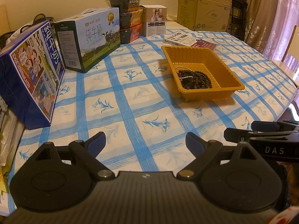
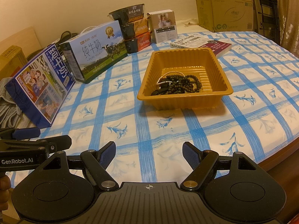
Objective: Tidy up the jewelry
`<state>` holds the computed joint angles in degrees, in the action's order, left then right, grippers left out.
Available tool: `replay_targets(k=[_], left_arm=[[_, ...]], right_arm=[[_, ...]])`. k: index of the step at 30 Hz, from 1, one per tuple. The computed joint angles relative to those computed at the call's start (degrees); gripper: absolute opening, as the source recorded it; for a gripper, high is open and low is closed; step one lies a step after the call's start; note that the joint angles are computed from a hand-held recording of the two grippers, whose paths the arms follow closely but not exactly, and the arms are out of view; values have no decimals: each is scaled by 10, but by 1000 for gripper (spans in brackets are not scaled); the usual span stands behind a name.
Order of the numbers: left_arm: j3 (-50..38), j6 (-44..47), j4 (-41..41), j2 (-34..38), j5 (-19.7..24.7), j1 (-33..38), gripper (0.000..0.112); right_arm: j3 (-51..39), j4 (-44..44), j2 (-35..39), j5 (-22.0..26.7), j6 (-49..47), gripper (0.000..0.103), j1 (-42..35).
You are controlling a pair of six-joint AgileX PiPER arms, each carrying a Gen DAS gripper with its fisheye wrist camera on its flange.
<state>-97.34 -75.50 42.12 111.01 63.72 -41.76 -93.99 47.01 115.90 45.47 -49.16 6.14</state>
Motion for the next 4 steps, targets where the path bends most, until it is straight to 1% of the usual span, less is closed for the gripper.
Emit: replay_targets(k=[4], left_arm=[[-1, 3, -4, 1, -2, 4, 91]], right_arm=[[-2, -2, 2, -1, 2, 78, 0]])
